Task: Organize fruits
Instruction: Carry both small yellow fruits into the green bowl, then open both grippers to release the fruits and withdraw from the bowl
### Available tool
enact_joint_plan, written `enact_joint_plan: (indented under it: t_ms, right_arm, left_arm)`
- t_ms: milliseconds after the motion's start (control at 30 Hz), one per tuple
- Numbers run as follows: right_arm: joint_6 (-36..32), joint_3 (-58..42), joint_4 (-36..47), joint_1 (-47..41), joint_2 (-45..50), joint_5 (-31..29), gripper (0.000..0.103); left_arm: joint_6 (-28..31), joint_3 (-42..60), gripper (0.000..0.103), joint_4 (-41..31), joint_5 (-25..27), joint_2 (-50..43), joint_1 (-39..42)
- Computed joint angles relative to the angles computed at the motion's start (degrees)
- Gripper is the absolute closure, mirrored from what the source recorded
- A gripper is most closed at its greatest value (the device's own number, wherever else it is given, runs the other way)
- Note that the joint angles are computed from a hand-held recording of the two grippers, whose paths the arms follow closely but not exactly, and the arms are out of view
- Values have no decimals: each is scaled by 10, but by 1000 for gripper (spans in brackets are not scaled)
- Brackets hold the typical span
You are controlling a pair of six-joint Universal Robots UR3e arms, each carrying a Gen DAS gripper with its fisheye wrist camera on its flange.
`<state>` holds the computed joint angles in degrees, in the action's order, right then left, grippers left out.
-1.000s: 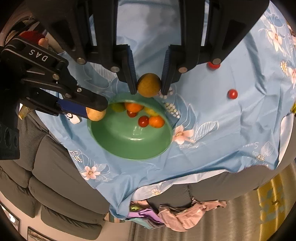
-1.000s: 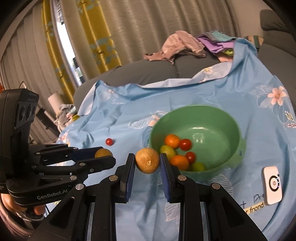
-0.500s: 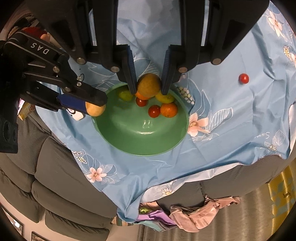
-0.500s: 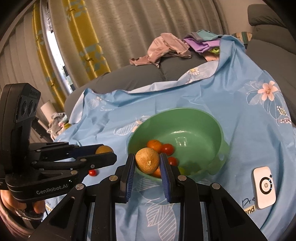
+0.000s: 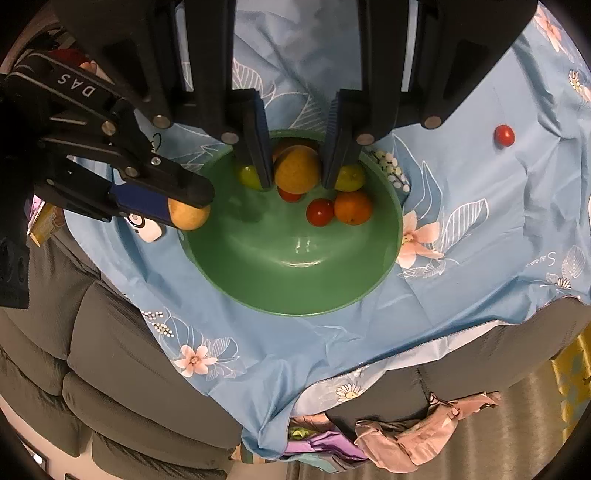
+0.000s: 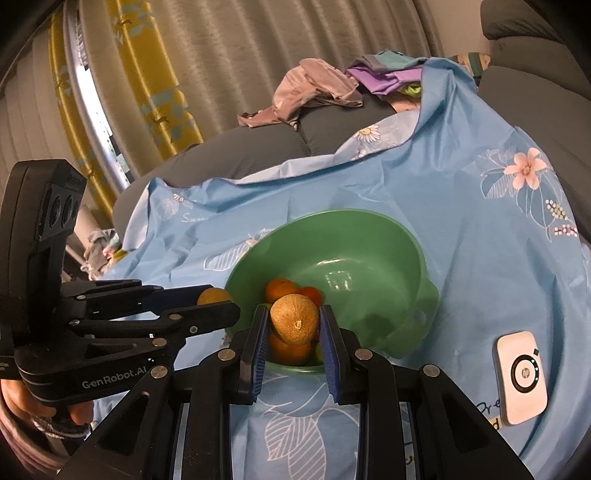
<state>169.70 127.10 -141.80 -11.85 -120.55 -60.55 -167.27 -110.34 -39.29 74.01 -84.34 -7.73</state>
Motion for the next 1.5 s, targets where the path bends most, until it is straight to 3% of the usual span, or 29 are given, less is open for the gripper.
enact_joint_plan:
  t_ms: [1500]
  right_arm:
    - [1, -18, -26, 17, 71, -40, 74]
  left_arm:
    - [-1, 57, 77, 8, 21, -103, -24]
